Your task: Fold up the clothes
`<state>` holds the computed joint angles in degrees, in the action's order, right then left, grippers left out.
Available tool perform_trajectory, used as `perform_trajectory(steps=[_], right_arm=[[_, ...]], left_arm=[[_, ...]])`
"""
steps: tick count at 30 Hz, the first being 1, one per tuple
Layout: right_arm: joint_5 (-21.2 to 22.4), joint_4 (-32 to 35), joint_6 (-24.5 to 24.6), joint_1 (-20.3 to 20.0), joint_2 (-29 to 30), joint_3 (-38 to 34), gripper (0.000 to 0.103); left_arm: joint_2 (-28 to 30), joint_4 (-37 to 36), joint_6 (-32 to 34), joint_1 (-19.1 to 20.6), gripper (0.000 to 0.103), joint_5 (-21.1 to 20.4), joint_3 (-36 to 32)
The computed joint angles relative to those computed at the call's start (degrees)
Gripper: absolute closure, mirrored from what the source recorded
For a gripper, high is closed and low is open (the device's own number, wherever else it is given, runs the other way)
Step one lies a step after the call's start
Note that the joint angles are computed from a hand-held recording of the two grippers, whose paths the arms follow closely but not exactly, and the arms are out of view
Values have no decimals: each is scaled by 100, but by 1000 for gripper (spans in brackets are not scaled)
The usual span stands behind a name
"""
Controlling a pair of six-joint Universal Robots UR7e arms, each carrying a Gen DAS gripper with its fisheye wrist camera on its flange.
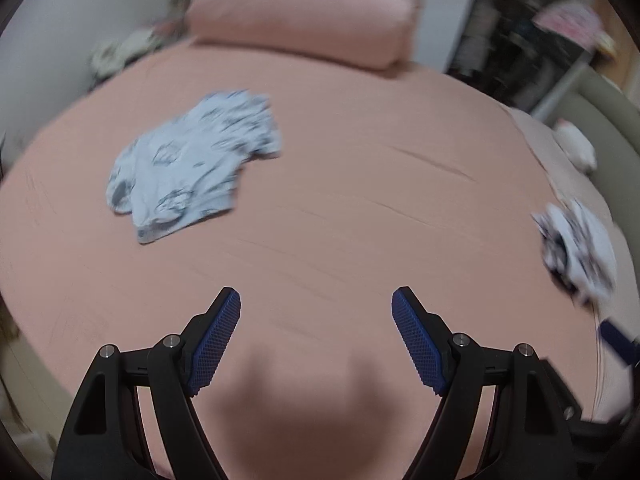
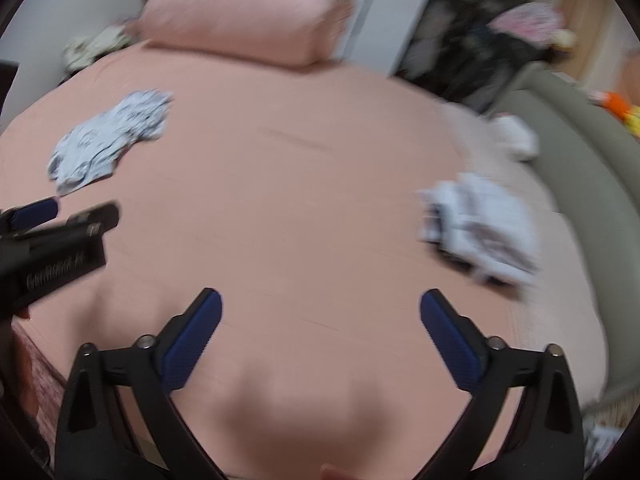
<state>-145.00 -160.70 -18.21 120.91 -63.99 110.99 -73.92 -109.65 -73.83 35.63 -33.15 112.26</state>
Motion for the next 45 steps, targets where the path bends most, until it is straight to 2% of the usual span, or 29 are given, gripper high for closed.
perform_trajectory(steps=[3,7,10,12,13,14,15,16,17,19,21,22,23,24,25,26,27,29,32,35,40,45], right_arm=[[489,107,-89,-44,670,-465,11],[1162,339,-137,-89,1566,-1248,11],[1779,550,9,-187,2160,-1883,12],[2003,730,40,-223,2621,-2391,14],[2066,878,48,-232,2853,-2659,18],[2148,1051,61,-246,3028,-2877,23],[2288,1223,84,-276,3153,-3042,25],[2423,1434,136,-321,3279,-3229,34],[2518,1680,212,-369,3412,-3441,36],[2667,2328,418,-467,3654,-3888,34],[2939,2649,494,-539,3737,-4089,28],[3108,2713,397,-552,3736,-4120,28],[3246,2779,283,-558,3740,-4149,37],[3374,2838,200,-560,3734,-4149,46],[3524,2892,167,-568,3713,-4125,70],[3673,2945,132,-576,3694,-4100,90],[3724,2900,90,-561,3657,-4026,92],[3405,2509,-129,-449,3525,-3683,95],[3376,2164,-255,-474,3133,-3113,96],[3219,1824,-352,-530,2603,-2478,96],[3107,1469,-290,-672,1477,-1358,96],[3003,1240,-297,-976,-144,38,96]], left_arm=[[-359,-58,-23,619,23,25,97],[-737,-566,280,1429,23,-84,215],[-975,-1961,1086,1847,23,-264,661],[-983,-2690,1588,2023,23,-483,781],[-980,-3024,1820,2114,23,-607,828],[-949,-3171,1958,2142,35,-590,825],[-917,-3311,2093,2167,38,-567,819],[-918,-3525,2205,2214,38,-669,863],[-920,-3734,2310,2264,38,-779,906],[-926,-4069,2481,2318,39,-936,986],[-904,-4284,2624,2333,46,-1043,1027],[-876,-4364,2696,2348,61,-1111,1028],[-837,-4491,2767,2398,79,-1286,1010],[-797,-4613,2833,2451,85,-1470,989],[-722,-4804,2926,2523,85,-1672,959],[-768,-4807,2837,2447,86,-1634,1029],[-722,-4678,2744,2321,88,-1356,1018],[-607,-4381,2586,2072,92,-826,966],[-513,-4552,2719,1844,92,-1013,1005],[-347,-4507,2756,1441,93,-1005,1051],[-23,-4285,2479,843,92,-1513,1059],[516,-4341,2214,175,92,-2328,1023]])
